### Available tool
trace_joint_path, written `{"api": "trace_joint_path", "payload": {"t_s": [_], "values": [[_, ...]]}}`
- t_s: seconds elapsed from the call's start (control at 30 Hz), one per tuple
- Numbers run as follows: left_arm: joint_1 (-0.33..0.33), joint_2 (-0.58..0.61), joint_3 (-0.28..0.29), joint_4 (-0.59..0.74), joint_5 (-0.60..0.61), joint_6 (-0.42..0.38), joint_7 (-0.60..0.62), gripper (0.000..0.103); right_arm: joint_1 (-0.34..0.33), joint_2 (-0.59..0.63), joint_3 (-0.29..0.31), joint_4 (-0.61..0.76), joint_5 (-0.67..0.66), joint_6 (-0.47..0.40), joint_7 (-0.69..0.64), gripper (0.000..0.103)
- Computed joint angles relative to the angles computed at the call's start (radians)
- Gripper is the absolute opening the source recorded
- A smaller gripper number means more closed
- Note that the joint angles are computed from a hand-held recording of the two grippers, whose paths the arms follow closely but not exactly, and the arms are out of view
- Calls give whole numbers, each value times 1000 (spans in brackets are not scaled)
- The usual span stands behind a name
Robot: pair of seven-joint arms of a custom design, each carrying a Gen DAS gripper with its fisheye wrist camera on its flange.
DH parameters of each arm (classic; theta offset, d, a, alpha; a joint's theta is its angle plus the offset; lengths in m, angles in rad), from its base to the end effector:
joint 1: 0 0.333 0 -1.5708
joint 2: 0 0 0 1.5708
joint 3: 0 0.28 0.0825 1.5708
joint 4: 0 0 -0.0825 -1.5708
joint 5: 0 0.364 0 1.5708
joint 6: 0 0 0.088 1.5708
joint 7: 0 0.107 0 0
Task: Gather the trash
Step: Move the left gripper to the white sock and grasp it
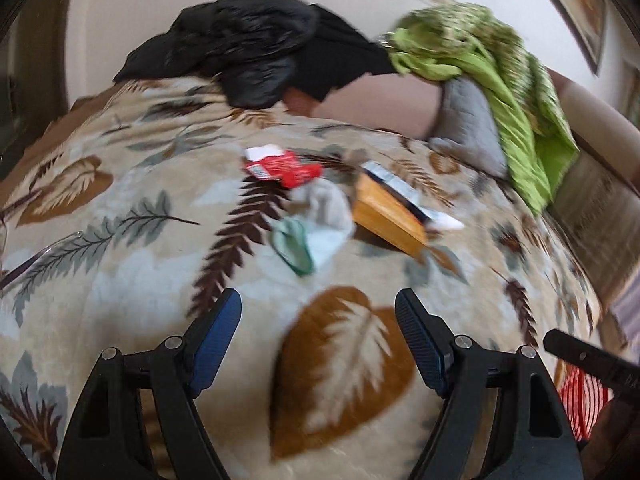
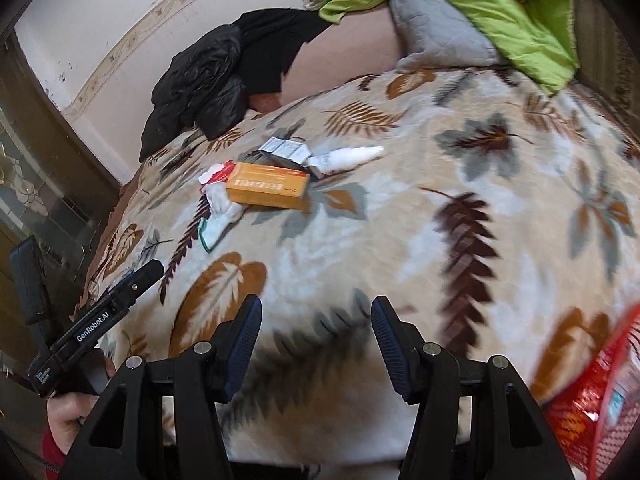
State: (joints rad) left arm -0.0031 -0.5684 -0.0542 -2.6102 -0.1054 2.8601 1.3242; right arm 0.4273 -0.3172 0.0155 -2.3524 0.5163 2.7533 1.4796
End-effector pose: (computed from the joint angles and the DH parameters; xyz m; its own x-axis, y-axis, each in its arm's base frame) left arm 0.4184 -0.0199 0.5124 0.1663 -0.9564 0.2403 -0.6641 -0.2887 -0.6896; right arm 0.4491 0.1911 0.5081 0.2476 -0.8891 -0.3851 -0.8070 0.0307 -0.5898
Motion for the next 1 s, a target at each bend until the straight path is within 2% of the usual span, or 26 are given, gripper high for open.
{"api": "trace_joint_path", "payload": {"t_s": [0.17, 0.23, 0.3, 0.37, 0.43, 0.5, 0.53, 0.57, 0.6, 0.7, 0.87, 1.0], "values": [[-46, 176, 61, 123, -62, 20, 74, 82, 17, 115, 2, 74, 57, 38, -49, 61], [-30, 251, 43, 184, -57, 21, 85, 83, 1, 149, 5, 101, 58, -13, -49, 61], [3, 326, 11, 250, -19, 22, 73, 83, -6, 167, -5, 124, 129, -63, -93, 61], [48, 396, -32, 311, 61, 27, 11, 83, -24, 172, 5, 130, 147, -70, -109, 61], [56, 449, -39, 359, 96, 14, -6, 84, -38, 172, 16, 129, 148, -64, -113, 61], [73, 496, -53, 403, 189, -18, -78, 83, -45, 172, 16, 131, 170, -69, -129, 61], [64, 508, -47, 414, 168, -27, -57, 83, -48, 173, 17, 133, 178, -73, -133, 61], [60, 513, -41, 417, 149, -23, -43, 72, -50, 176, 15, 139, 193, -81, -144, 61], [59, 513, -38, 417, 146, -18, -44, 54, -53, 178, 15, 143, 204, -87, -151, 61], [62, 488, -29, 395, 140, -6, -48, 34, -60, 192, 19, 165, 226, -107, -169, 61], [82, 439, -28, 354, 199, 7, -82, 24, -66, 237, 34, 241, 237, -111, -232, 61], [72, 426, -12, 337, 146, 3, -21, 23, -80, 362, 57, 429, 227, -135, -269, 66]]}}
